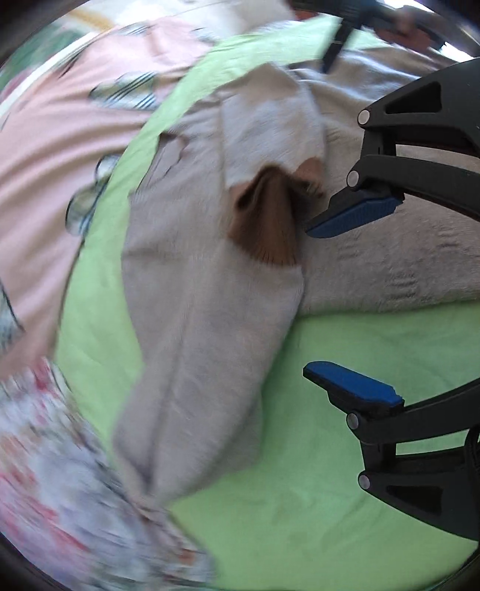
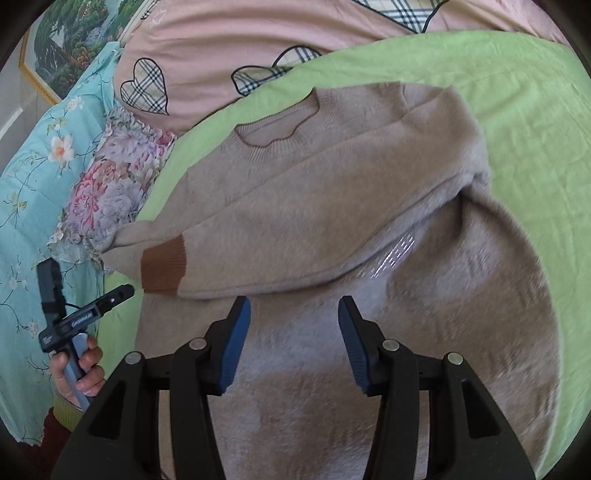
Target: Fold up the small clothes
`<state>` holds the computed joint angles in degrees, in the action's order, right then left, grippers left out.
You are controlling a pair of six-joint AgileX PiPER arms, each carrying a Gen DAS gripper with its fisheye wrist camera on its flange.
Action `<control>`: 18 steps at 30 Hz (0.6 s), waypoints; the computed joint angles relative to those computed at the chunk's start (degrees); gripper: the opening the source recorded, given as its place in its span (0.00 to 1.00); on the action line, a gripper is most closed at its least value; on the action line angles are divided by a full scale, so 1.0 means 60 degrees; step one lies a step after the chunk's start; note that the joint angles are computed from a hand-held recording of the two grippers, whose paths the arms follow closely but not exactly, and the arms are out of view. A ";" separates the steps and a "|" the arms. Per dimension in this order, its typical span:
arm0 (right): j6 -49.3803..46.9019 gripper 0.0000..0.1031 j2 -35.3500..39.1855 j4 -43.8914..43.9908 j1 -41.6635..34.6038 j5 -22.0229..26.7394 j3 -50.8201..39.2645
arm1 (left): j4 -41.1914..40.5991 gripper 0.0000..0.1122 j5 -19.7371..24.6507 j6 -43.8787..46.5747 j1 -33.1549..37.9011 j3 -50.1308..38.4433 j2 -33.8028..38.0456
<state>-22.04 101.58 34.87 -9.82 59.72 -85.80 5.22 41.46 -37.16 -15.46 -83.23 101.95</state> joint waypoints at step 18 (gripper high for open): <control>-0.0121 0.49 -0.0274 0.0292 0.0633 -0.0243 0.0731 | 0.1459 0.01 -0.0850 -0.1122 -0.0182 -0.0342 -0.1333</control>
